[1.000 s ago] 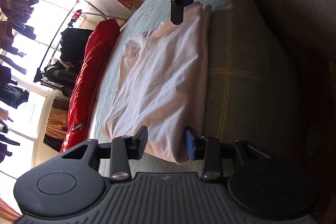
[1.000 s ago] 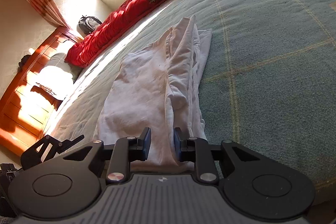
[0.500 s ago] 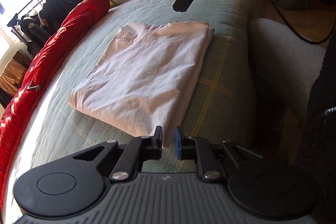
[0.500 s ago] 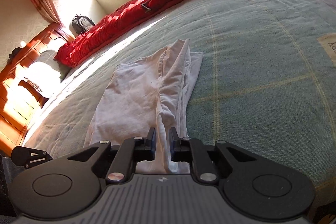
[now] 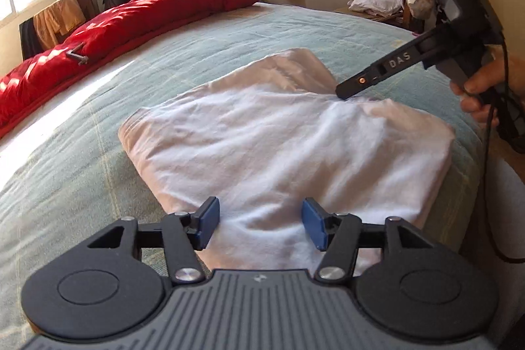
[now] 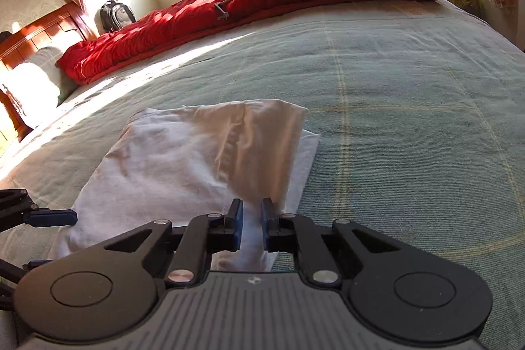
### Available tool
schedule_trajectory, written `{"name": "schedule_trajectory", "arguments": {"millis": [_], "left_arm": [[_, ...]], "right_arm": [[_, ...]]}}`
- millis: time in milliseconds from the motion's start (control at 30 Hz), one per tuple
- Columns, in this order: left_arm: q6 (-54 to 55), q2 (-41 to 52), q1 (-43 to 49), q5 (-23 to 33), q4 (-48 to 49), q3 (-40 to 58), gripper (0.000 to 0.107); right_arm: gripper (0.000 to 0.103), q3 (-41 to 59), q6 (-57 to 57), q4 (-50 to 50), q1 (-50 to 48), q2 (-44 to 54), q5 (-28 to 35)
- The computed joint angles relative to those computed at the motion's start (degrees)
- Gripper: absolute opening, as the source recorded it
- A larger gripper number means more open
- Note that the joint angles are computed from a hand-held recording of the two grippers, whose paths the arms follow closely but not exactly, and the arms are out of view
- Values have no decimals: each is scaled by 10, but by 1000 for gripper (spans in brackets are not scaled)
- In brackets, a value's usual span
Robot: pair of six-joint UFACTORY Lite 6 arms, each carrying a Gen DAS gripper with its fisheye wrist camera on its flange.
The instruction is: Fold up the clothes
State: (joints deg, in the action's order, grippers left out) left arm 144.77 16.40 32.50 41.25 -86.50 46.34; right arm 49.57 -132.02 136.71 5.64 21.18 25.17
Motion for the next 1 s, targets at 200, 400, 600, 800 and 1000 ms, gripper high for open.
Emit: {"name": "schedule_trajectory", "arguments": {"millis": [200, 400, 600, 800, 1000], "left_arm": [[-19, -12, -6, 24, -42, 8, 70], [-82, 30, -28, 10, -21, 47, 71], [-128, 64, -16, 11, -6, 73, 72], [-269, 101, -4, 69, 66, 158, 72], [-449, 226, -32, 68, 116, 369, 74]], "right_arm": [[29, 14, 43, -42, -19, -43, -1], [32, 200, 171, -178, 14, 102, -28], [32, 212, 118, -83, -6, 131, -51], [44, 195, 161, -149, -11, 90, -22], [48, 174, 152, -135, 12, 86, -32]]}}
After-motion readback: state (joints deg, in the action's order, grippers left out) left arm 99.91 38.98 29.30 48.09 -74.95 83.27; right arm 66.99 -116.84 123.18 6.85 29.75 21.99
